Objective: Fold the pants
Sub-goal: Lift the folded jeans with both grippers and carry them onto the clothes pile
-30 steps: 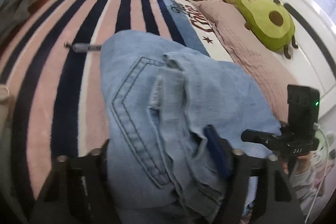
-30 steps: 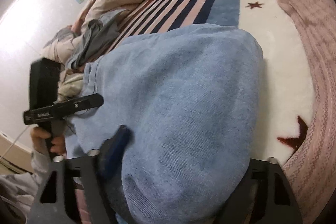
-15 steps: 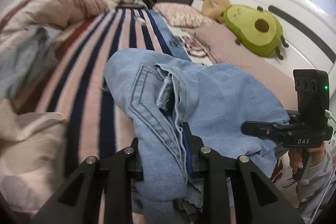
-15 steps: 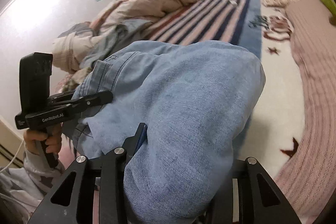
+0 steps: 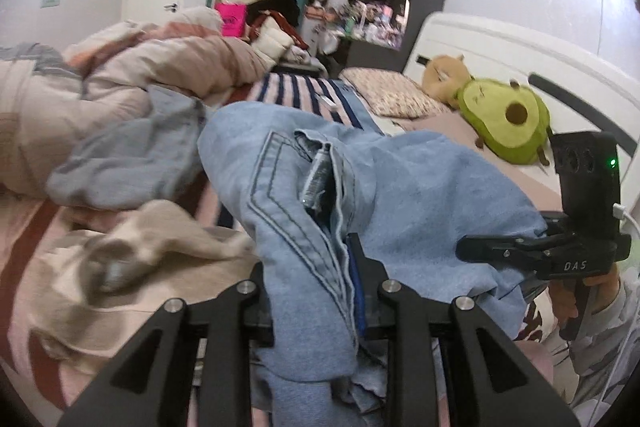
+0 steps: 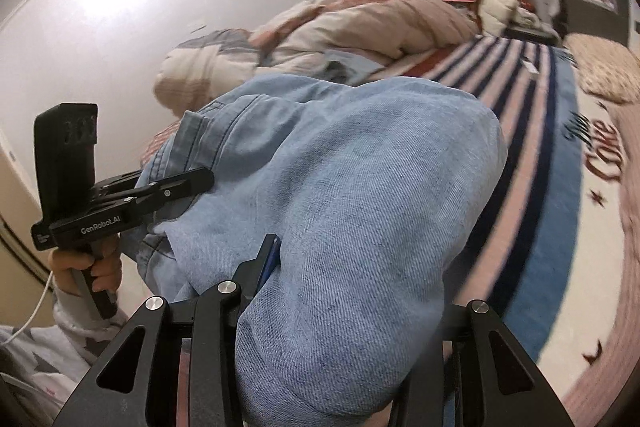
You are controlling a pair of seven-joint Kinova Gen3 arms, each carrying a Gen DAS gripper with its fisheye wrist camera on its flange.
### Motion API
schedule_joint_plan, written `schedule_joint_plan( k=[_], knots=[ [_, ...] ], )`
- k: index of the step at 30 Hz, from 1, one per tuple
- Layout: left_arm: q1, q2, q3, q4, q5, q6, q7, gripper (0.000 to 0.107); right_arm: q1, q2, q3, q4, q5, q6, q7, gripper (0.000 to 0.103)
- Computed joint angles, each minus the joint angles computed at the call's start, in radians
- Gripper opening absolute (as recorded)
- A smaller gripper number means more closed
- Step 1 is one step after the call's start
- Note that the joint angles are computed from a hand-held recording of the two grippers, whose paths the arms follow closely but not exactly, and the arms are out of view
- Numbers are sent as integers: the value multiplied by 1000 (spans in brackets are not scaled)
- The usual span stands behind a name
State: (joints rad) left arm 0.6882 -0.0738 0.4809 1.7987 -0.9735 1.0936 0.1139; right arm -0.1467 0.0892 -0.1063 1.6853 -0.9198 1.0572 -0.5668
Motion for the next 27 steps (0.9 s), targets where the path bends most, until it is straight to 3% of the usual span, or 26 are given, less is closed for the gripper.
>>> schedule_joint_plan(
  k=[3,5,14,18,23,27],
  knots=[
    [-21,-74,6,29,11,36,-23,23,-50,8,-37,-36,9,-32,-41,33],
    [-48,-134,5,53,28,48,-53,23,-47,-5,-34,-20,-9,-32,-5,33],
    [-151,-343,-99,148,122,9,-215,23,-60,54,-48,-42,-72,-28,71,33],
    [-185,-386,-175,209,175,-54,-269,23,-123,106,-91,-77,-19,-91,-9,33],
    [-217,-406,-293,325,255,-205,-316,23,-184,196,-124,-108,91,-131,-138,33],
    [-268,-392,-328,401,287,-310,-333,23,-225,229,-147,-110,192,-189,-206,33]
  ],
)
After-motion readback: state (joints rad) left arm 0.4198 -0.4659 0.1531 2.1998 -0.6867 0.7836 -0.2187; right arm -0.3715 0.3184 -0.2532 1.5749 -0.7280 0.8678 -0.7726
